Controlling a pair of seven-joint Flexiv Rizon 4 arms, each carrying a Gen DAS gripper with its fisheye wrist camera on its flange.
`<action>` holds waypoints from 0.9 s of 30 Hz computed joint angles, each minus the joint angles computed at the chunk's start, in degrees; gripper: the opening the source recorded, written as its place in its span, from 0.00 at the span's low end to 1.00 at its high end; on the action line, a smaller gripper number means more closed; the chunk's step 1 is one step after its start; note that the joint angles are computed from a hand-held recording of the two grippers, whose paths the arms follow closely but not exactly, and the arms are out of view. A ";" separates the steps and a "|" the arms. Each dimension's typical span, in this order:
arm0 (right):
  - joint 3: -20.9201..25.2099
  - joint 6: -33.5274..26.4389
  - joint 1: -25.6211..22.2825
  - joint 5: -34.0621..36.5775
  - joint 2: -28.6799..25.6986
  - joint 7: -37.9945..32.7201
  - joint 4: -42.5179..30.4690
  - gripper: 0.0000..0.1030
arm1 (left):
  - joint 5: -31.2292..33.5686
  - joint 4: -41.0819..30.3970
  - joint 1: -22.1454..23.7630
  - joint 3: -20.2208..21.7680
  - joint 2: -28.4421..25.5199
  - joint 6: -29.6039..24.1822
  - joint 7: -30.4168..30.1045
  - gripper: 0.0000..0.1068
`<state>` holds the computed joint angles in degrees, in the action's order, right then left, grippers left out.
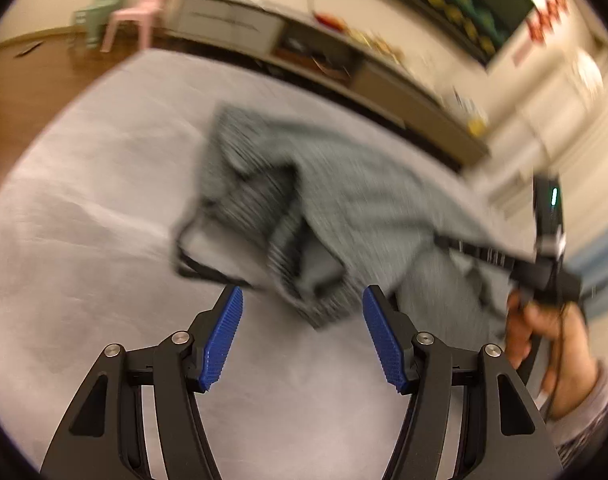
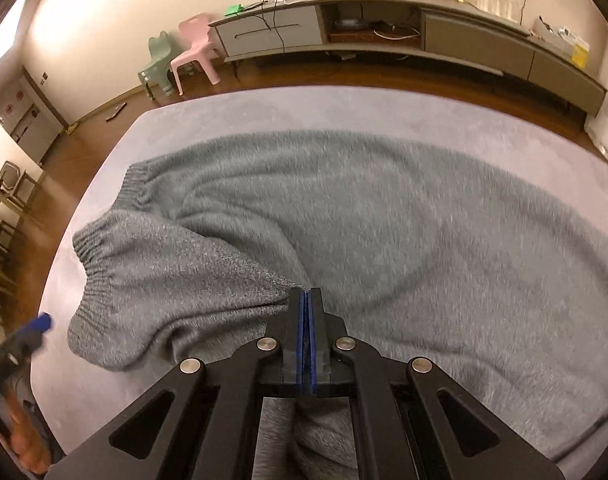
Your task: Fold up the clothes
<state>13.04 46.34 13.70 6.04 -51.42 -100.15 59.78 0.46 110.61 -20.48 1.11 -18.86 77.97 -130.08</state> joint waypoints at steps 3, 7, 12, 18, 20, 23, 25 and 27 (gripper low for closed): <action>-0.31 1.09 0.47 -0.40 -0.16 -0.04 0.92 0.02 | 5.28 -3.25 1.99 -2.70 -2.11 -3.77 -0.98 0.61; 0.10 0.60 -0.66 -0.26 1.32 -1.19 2.67 0.02 | 26.33 -10.33 10.12 -11.67 -4.33 -10.94 -16.64 0.61; 0.60 -0.33 -1.36 -0.17 1.41 -3.50 3.23 0.05 | 24.92 -7.44 14.50 -14.97 -5.04 5.03 -16.68 0.08; 4.82 4.94 -12.45 7.66 12.60 -19.03 14.50 0.70 | 23.54 19.89 23.78 -16.76 15.12 42.30 -32.71 0.08; 1.48 8.96 -14.63 6.74 16.67 -22.53 20.57 0.74 | 26.13 27.34 28.14 -18.16 18.34 40.24 -39.32 0.08; -9.15 14.39 -14.36 -1.36 19.40 -16.64 28.79 0.74 | 19.62 37.45 39.95 -30.40 14.69 47.76 -39.86 0.08; -15.66 16.67 -15.52 -6.42 19.64 -9.76 32.33 0.74 | 15.06 38.46 46.87 -39.61 17.53 46.32 -36.26 0.08; -17.80 17.36 -18.66 -6.74 19.86 -4.59 33.59 0.74 | 13.39 37.71 53.54 -48.40 18.64 44.08 -34.64 0.08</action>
